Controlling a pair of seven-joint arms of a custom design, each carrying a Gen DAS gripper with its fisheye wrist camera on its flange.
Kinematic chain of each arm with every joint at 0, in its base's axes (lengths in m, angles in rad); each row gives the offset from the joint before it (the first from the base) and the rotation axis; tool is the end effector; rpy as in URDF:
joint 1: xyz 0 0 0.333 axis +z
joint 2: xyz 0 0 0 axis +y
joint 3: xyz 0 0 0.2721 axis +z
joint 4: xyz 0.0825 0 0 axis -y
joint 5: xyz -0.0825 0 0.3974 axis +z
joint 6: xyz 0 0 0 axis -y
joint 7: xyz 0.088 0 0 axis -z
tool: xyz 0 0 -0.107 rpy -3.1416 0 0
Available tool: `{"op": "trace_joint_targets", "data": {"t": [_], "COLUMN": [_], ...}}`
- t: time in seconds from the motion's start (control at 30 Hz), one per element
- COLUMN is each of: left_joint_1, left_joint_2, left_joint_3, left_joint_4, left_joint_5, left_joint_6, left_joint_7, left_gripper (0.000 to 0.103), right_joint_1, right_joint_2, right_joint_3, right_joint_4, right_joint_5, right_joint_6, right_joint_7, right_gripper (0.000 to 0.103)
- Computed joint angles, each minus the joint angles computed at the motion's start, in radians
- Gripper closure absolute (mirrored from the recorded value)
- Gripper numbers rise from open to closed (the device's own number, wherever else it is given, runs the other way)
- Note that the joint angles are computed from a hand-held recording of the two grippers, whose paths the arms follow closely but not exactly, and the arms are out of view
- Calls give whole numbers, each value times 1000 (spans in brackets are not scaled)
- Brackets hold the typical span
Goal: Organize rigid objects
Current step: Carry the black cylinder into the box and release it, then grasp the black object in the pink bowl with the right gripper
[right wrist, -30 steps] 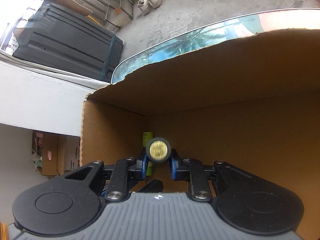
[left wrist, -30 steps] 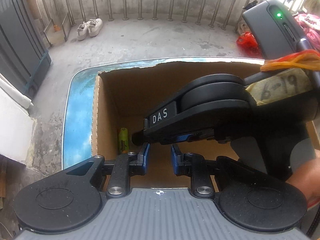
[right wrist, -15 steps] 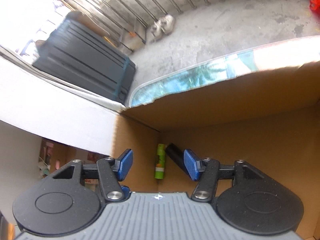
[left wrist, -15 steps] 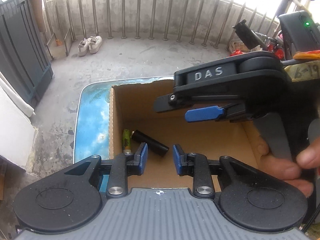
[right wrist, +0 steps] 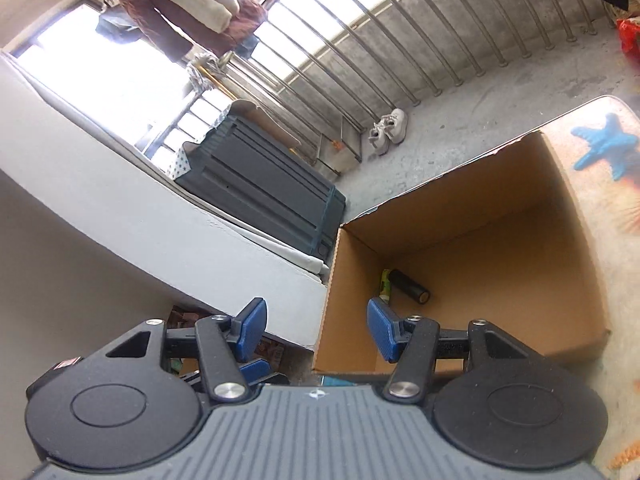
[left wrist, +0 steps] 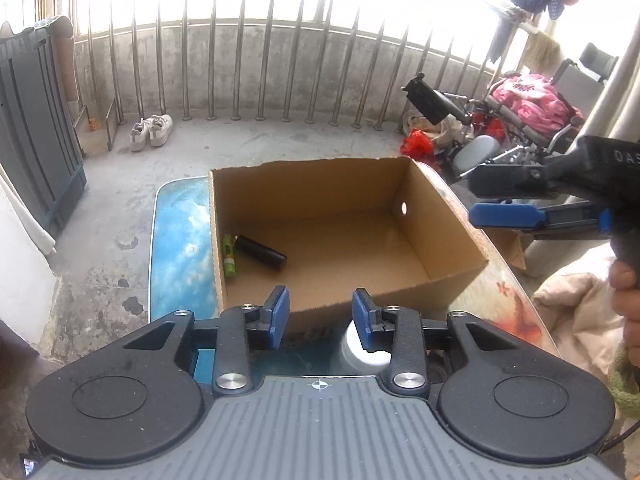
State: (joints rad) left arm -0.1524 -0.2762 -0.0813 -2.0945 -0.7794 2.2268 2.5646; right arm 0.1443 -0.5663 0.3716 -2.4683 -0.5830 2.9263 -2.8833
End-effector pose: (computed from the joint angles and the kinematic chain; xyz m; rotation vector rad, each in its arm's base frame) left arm 0.5160 -0.1485 0.5444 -0.9729 2.6531 -1.1596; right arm 0.3840 0.2767 0.5398 -0.8302 1.9082 -0.2406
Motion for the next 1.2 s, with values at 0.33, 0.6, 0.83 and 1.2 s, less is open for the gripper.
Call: {"op": "trace_joint_targets", "data": {"t": [0.33,0.6,0.83,1.2], "left_joint_1": [-6,-3,17,40], "left_joint_2": [-85,-61,-3,36], "left_joint_3": [20,25,19,6], "left_joint_4": [-236,-298,-265,-225], "left_joint_5": [-26,-25,-29,-3], "left_joint_6": [-2,-20,-53,-103], "left_joint_7": [97,153,151,148], "left_gripper": [69,69,70,70], "right_joint_1": [-49,-293,-409,-264], "right_joint_2": [-106,48,348,568], "right_joint_3": [270,478,544,418], "right_joint_4": [-169,-83,118,229], "right_joint_5": [-71,-283,-485,-326], "right_joint_6": [-21,108,38,-64], "right_joint_7": [364,616,561,279], "right_gripper": [46,58,68,71]}}
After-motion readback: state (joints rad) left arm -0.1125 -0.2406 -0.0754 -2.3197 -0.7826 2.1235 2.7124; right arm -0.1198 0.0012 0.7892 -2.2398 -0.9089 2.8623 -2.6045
